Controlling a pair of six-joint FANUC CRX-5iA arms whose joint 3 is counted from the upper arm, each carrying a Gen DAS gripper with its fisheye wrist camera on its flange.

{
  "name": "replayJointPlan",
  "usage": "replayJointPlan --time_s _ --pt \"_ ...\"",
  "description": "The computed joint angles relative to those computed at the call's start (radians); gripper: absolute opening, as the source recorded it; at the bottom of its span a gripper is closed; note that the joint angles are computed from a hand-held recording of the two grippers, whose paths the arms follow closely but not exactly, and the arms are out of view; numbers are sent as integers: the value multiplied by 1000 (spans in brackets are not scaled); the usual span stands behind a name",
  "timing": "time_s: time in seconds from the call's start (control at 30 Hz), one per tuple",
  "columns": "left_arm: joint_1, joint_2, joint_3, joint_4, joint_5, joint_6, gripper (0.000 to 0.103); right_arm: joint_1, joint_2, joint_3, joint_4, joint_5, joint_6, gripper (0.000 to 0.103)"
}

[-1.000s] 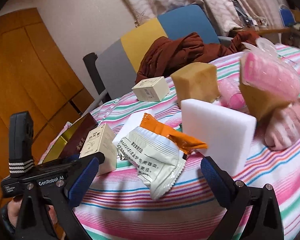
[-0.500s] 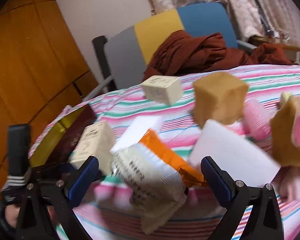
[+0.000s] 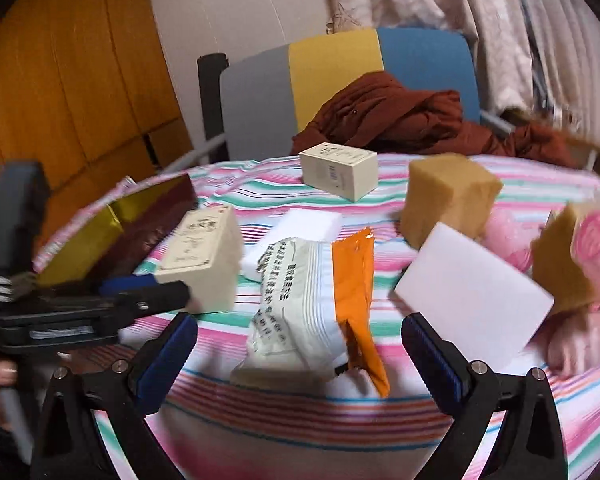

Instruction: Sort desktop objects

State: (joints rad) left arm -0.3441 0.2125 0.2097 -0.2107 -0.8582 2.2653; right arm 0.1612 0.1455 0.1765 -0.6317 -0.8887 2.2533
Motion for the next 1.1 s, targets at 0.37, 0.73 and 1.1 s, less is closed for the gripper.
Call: replayJointPlan --time_s 0.37,0.73,1.1 --pt "2 19 17 28 12 -48 68 80 34 -13 175 91 -106 70" --pt "-32 116 186 -99 -136 45 78 47 69 34 117 20 -140 76" --pt "24 118 155 -1 -99 53 70 110 65 7 250 98 -252 76"
